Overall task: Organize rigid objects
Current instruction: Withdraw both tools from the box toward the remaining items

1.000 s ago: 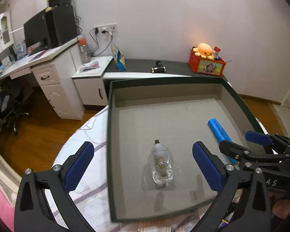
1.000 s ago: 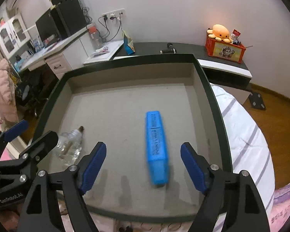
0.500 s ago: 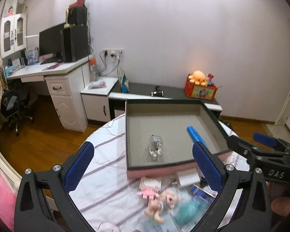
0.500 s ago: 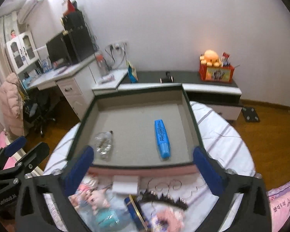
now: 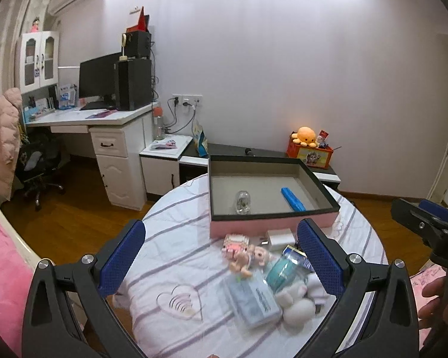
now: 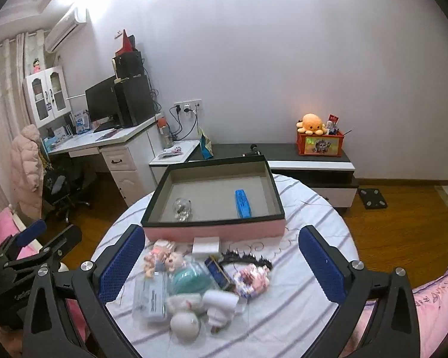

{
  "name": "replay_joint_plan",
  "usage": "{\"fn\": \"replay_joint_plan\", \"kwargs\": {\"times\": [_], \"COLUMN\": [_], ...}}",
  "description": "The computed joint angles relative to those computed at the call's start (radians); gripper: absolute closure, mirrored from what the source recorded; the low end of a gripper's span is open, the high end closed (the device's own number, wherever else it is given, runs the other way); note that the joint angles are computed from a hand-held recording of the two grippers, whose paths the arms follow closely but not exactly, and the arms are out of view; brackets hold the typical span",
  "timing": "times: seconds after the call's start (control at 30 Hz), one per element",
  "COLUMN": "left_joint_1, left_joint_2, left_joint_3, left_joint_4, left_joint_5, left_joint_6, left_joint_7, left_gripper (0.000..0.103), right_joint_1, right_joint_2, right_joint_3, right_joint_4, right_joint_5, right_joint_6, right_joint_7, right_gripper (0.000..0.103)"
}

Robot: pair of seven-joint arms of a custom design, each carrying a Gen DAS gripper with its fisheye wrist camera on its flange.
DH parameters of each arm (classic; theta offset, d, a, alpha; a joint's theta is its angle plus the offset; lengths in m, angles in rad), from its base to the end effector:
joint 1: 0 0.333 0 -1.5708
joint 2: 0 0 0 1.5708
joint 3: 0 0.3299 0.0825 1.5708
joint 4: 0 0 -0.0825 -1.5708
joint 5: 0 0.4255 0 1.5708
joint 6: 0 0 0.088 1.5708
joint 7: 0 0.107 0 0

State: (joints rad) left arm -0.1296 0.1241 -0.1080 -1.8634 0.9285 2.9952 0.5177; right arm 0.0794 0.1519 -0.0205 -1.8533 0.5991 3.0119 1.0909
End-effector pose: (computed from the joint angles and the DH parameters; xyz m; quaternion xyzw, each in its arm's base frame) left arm 0.6394 -0.2102 0.5457 -0.5993 0.6176 -0.3928 0.3242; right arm 0.6855 -0.0002 0.5481 -0.6113 0.6193 -0.2928 0.3963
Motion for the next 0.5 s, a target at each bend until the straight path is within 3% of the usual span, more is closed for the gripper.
{"fn": "replay_joint_plan", "kwargs": {"times": [0.33,0.5], "left_joint_1": [0.021,0.029], "left_joint_2": [-0.084,-0.096], "left_joint_3": [-0.020,-0.027], "left_joint_4": [-0.141,-0.164], "left_joint_5": [0.002,0.024], "left_joint_6": [0.007,0.008], "left_joint_7": [-0.026,-0.050], "left_gripper": [0.000,0.000], "right_joint_1": [0.004,0.010], "right_joint_2": [-0.090,-0.100], "right_joint_3": [-0.011,-0.021], "right_joint_4": [-0.164,-0.191], "right_joint_5": [-0.003,-0.081], "right_joint_6": [0.034,0.037], "right_joint_7": [0.047,0.108], "right_gripper": [0.000,0.000]}}
